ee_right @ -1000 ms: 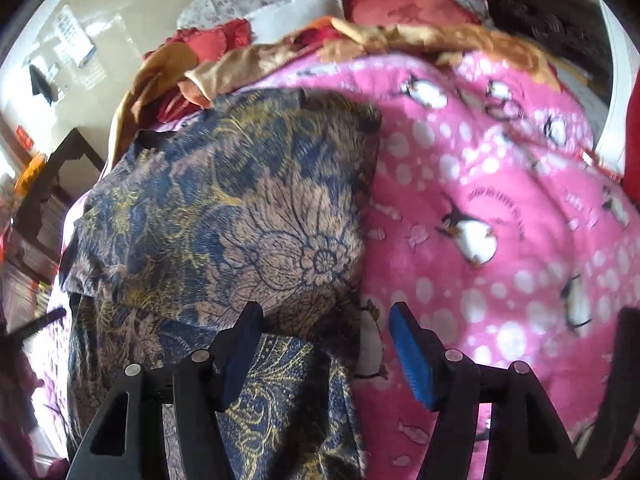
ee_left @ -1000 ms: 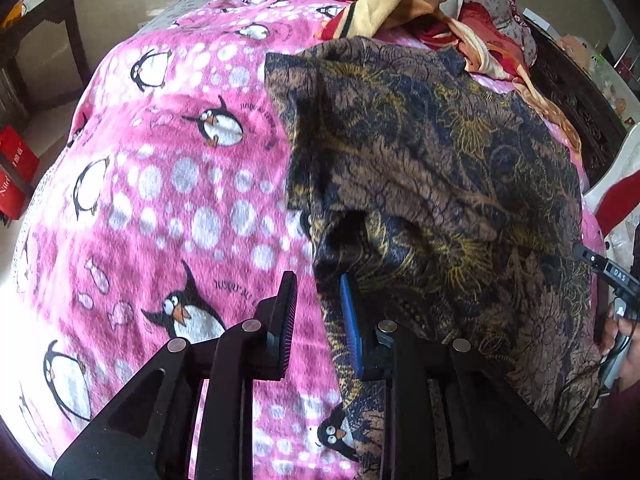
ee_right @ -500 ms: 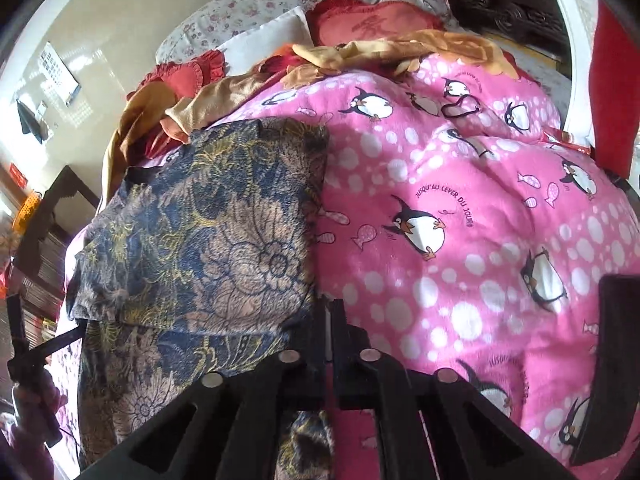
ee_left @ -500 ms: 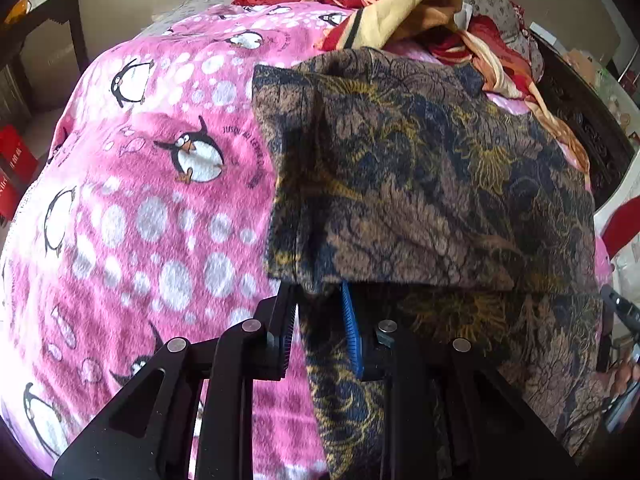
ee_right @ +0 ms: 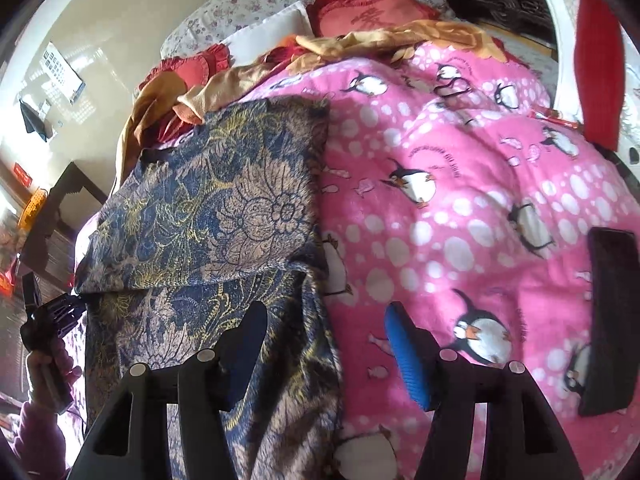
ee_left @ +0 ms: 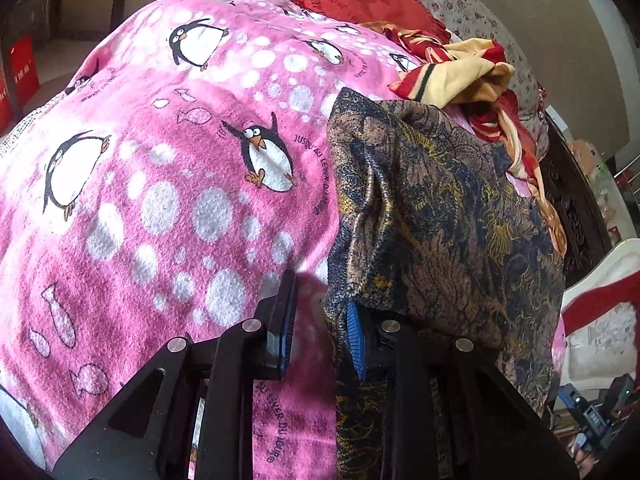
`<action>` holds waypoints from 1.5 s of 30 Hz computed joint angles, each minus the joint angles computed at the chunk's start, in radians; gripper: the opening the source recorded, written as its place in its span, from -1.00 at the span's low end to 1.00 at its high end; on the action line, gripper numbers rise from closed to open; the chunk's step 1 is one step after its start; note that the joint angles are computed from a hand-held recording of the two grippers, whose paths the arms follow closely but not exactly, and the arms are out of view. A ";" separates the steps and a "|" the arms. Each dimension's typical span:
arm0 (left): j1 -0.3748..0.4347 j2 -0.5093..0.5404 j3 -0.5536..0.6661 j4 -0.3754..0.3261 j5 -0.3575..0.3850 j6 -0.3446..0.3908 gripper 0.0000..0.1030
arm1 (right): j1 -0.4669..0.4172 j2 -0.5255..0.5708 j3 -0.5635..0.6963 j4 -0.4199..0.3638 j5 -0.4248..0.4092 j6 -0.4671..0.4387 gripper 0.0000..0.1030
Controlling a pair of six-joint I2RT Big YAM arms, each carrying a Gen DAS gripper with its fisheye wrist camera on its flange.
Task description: Fold small clothes
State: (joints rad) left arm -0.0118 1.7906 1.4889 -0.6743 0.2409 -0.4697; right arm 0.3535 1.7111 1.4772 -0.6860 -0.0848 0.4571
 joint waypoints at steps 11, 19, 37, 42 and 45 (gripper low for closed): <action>-0.060 -0.190 -0.126 -0.134 -0.067 0.108 -0.54 | 0.003 -0.183 -0.092 -0.162 -0.049 -0.128 0.25; -0.126 -0.378 -0.297 -0.151 -0.036 0.136 -0.03 | 0.081 -0.228 -0.203 -0.196 -0.131 -0.257 0.32; -0.164 -0.585 -0.518 -0.262 0.037 0.187 -0.03 | 0.061 -0.453 -0.534 0.097 -0.097 -0.097 -0.79; -0.234 -0.575 -0.516 -0.294 -0.032 0.219 -0.03 | 0.040 -0.460 -0.568 0.172 -0.118 0.000 -0.09; -0.255 -0.554 -0.515 -0.308 -0.041 0.220 -0.03 | 0.044 -0.468 -0.564 0.178 -0.079 -0.005 0.23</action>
